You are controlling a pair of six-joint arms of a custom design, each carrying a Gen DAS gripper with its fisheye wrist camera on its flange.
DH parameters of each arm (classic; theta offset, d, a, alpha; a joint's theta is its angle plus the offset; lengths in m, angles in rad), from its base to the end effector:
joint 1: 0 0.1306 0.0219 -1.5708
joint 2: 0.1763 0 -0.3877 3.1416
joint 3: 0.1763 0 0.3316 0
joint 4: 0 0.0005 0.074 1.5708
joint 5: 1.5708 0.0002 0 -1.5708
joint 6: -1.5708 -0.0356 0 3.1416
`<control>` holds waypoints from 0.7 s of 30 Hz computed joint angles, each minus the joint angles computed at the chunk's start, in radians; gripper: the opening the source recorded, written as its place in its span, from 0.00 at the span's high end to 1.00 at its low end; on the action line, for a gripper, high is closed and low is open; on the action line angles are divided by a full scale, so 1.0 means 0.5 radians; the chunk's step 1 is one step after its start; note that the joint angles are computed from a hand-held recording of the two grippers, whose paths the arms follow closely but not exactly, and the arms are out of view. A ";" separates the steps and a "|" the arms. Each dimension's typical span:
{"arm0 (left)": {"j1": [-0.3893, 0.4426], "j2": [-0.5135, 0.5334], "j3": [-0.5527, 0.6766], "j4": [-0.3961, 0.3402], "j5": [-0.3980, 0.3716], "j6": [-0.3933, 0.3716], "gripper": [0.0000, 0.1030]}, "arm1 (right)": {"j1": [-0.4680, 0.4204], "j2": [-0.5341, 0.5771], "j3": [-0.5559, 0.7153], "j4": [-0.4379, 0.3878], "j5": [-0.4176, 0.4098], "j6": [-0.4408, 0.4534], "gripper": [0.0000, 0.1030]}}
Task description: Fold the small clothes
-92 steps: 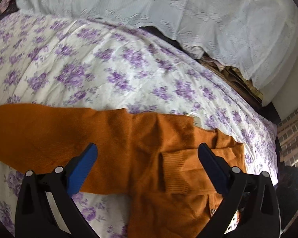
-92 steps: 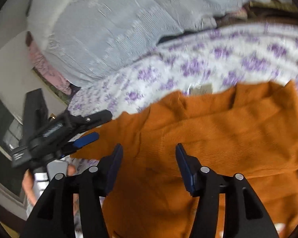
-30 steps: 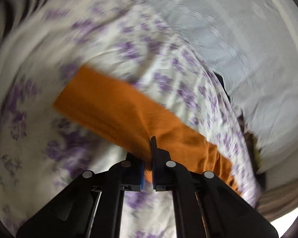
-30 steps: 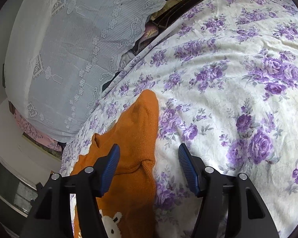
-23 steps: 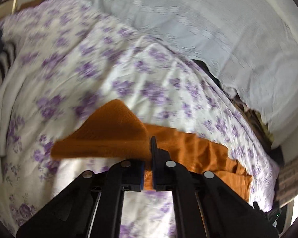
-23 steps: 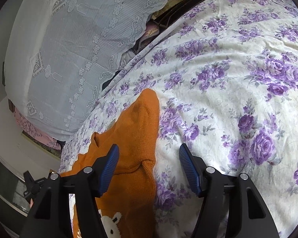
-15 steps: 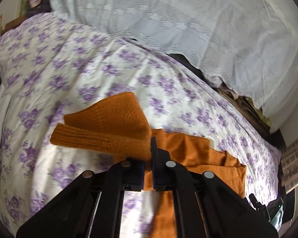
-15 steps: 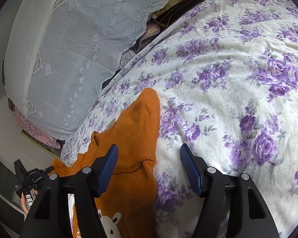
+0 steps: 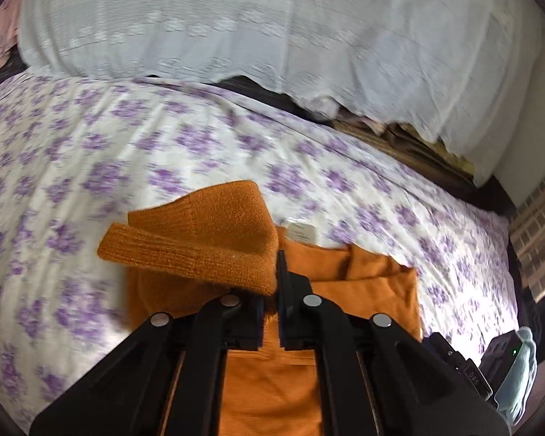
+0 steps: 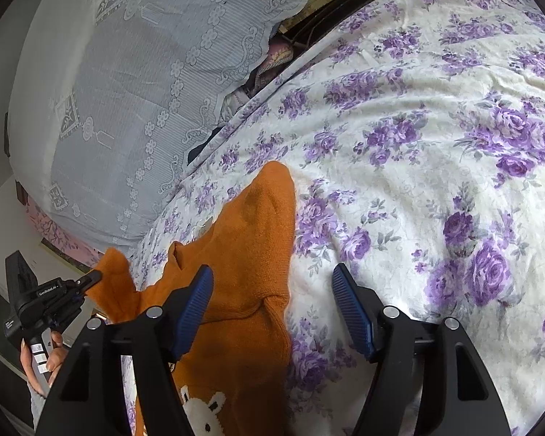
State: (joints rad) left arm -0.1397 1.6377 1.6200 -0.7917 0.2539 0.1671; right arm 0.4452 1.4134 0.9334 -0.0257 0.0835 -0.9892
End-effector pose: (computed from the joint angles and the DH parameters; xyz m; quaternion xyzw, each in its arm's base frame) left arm 0.5151 -0.0820 0.4224 0.0344 0.9215 -0.1725 0.3463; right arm 0.3797 0.1773 0.3119 0.2517 0.8234 0.3063 0.4060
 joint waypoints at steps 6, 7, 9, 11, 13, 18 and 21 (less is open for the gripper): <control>-0.242 0.076 -0.022 0.006 -0.083 -0.032 0.96 | -0.008 -0.007 -0.010 0.020 -0.010 -0.028 0.33; -0.278 0.094 -0.027 0.001 -0.105 -0.049 0.96 | -0.008 -0.008 -0.011 0.021 -0.010 -0.031 0.33; -0.364 0.140 -0.059 -0.001 -0.182 -0.091 0.96 | -0.008 -0.012 -0.016 0.026 -0.011 -0.038 0.33; -0.420 0.187 -0.083 -0.019 -0.237 -0.115 0.95 | -0.007 -0.015 -0.020 0.031 -0.011 -0.046 0.33; -0.448 0.207 -0.118 -0.021 -0.279 -0.125 0.90 | -0.011 -0.019 -0.026 0.039 -0.017 -0.054 0.33; -0.468 0.107 -0.199 0.004 -0.282 -0.179 0.25 | -0.017 -0.020 -0.022 0.032 -0.025 -0.056 0.33; -0.445 -0.029 -0.295 0.073 -0.282 -0.274 0.16 | -0.017 -0.023 -0.026 0.037 -0.027 -0.062 0.33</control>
State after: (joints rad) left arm -0.3620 1.6233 1.4725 -0.7553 0.1130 0.0301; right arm 0.4367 1.4020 0.9205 -0.0072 0.0700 -1.0204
